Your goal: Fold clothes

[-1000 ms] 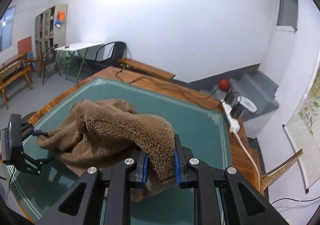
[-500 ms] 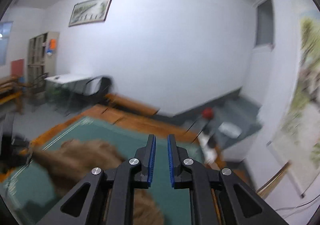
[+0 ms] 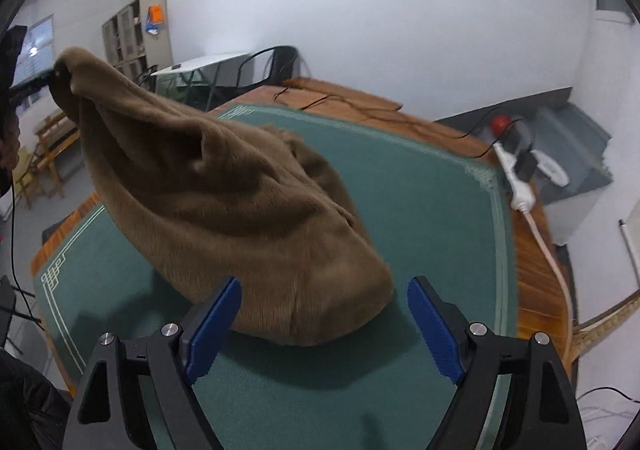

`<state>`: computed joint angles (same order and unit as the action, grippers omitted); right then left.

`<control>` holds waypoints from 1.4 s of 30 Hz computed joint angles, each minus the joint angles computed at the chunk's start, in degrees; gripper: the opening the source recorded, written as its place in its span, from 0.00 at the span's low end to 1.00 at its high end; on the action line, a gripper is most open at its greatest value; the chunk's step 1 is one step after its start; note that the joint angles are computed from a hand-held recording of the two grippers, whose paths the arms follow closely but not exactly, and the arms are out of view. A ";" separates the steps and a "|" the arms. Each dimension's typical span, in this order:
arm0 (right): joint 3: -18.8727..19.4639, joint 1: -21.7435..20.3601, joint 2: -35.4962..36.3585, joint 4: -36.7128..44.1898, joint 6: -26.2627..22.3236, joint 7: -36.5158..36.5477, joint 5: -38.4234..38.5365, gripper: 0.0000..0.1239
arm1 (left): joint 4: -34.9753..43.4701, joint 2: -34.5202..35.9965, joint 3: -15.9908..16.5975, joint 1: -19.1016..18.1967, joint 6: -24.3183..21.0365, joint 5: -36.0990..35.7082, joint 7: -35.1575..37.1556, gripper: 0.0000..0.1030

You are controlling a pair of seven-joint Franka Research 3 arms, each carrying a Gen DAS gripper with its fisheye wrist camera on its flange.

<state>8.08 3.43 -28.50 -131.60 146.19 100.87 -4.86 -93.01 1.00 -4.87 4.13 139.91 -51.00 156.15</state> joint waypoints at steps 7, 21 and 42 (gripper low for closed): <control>-8.80 5.66 12.13 9.26 0.63 -13.17 14.99 0.70 | -1.49 -0.65 0.28 0.15 0.38 1.93 0.88 0.12; -10.06 1.29 29.37 26.64 -23.95 -35.71 51.18 0.70 | 0.69 4.26 0.17 2.89 1.44 9.56 -7.30 0.12; -8.34 1.39 29.70 26.62 -27.35 -34.48 49.37 0.24 | 4.96 9.61 -3.53 6.35 0.56 16.34 -15.68 0.12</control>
<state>-0.26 4.83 1.20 -104.98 118.84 66.39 44.51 -88.04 10.62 -8.40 10.48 140.47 -34.66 140.47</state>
